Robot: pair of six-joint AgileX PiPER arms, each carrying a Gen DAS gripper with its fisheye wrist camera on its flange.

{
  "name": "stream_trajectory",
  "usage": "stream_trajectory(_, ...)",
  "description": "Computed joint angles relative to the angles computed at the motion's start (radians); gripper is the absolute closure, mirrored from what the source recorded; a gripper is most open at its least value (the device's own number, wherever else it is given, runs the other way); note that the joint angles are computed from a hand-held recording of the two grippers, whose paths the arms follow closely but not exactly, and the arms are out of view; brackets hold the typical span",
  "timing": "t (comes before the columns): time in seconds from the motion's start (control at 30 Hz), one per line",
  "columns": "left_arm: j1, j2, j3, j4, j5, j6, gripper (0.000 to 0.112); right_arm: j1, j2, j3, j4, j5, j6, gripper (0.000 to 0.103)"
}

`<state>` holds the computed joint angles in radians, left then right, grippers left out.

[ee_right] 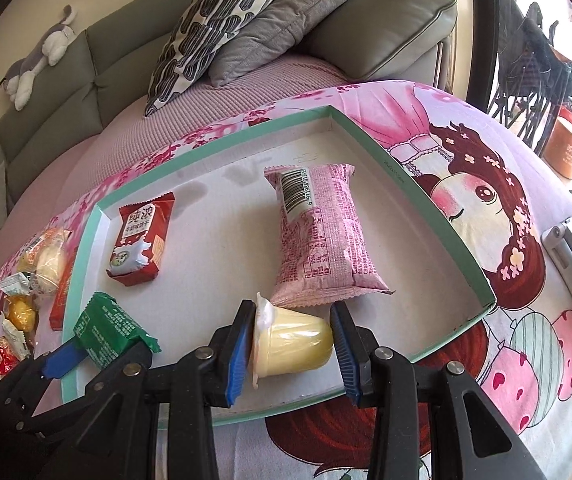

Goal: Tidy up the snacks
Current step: 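Carry both items into the tray and open both tools to release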

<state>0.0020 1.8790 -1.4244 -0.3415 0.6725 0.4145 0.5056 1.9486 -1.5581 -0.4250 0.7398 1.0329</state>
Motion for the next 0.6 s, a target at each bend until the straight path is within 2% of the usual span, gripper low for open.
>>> stream_trajectory(0.13, -0.001, -0.006, 0.003, -0.016, 0.003, 0.017, 0.033, 0.005, 0.0, -0.004, -0.015, 0.004, 0.005, 0.045)
stream_trajectory(0.6, 0.033, -0.069, 0.029, -0.037, -0.031, 0.014, 0.029, 0.021, -0.052, 0.029, -0.099, -0.042, 0.072, 0.041)
